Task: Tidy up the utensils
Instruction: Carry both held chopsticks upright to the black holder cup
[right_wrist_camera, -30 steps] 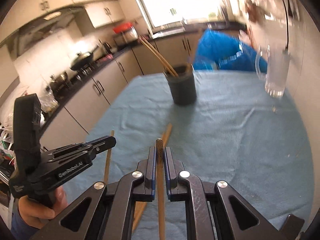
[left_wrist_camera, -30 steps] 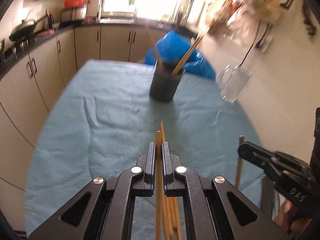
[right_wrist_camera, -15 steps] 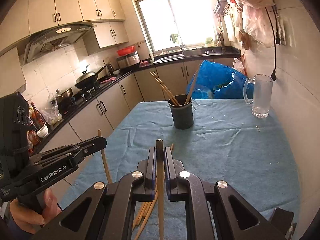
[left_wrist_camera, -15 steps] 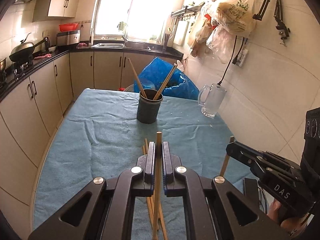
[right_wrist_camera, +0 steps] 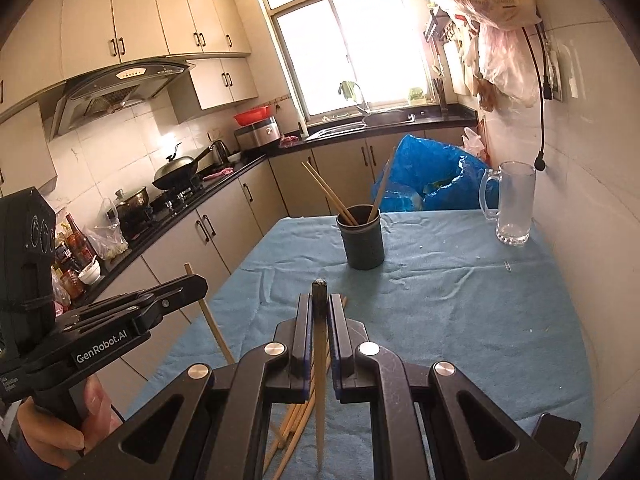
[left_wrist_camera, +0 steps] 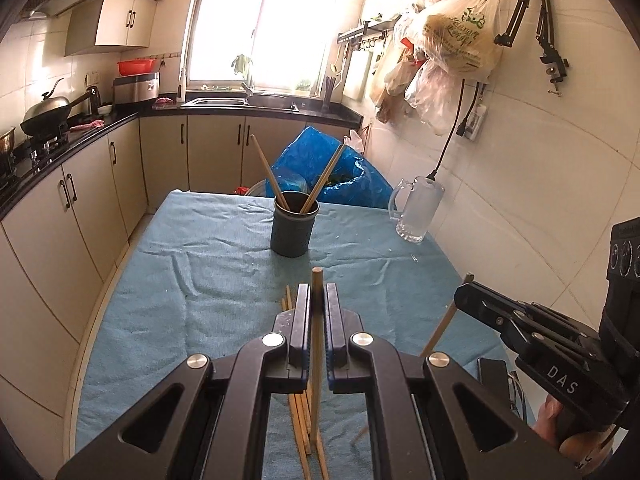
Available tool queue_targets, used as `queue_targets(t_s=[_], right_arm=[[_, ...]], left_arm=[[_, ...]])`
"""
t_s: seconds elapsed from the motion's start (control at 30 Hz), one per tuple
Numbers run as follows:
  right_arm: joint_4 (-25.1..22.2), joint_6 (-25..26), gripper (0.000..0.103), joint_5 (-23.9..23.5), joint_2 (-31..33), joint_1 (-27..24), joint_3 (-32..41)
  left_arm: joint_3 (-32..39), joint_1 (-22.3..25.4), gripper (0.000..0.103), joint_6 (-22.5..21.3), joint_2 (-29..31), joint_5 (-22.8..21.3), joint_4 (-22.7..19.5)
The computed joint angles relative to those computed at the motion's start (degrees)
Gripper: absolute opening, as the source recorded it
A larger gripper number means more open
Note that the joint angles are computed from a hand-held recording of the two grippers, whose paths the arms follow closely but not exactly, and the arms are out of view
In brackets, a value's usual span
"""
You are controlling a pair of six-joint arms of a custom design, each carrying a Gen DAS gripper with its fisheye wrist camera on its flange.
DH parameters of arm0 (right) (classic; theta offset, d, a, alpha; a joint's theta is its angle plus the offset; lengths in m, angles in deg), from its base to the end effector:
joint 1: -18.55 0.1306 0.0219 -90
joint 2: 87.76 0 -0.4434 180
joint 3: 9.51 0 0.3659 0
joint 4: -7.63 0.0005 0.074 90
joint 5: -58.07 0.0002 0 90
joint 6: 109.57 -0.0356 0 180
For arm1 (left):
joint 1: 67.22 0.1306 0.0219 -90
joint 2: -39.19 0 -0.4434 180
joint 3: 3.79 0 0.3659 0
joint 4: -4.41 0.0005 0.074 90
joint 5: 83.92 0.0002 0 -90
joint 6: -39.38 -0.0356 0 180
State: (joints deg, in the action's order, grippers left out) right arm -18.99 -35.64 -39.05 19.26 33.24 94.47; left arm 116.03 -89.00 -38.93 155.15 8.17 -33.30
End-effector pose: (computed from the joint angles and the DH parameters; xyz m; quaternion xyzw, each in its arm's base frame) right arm 0.5910 0.1590 0.4809 -0.0208 0.8632 0.1848 0.4694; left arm 0.6233 -0.2510 0.4927 0.0861 0.8780 -0.1509 0.4460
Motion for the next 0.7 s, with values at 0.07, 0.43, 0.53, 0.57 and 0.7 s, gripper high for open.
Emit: queue_targets(t_s=[0.07,0.43,0.53,0.57,0.7], right_arm=[[0.16,0.04,0.008,-0.02,-0.24,-0.11,-0.25],[0.00,0.15,0.008,0.31,-0.16,0.03,0.49],[-0.33,0.86,0.008,0.60,0.22,0.09,1.25],[-0.42,1.00,0.008,0.57,0.39,0.08,1.55],[-1.15,1.16,0.008,0.28,1.37,-0.05,3.21]], left_arm=[[-0.06,-0.02,0.005,0.02,-0.16,-0.07,0.10],[-0.09,-0.08,0.005,-0.20,-0.52,-0.17,0.18],[0.42,0.10,0.005,0.15,-0.21,-0.17,-0.15],[0.60,0.19,0.005,0.13,-0.09,-0.20,-0.34],[1.79,0.69,0.005,0.94,0.51,0.07,-0.89]])
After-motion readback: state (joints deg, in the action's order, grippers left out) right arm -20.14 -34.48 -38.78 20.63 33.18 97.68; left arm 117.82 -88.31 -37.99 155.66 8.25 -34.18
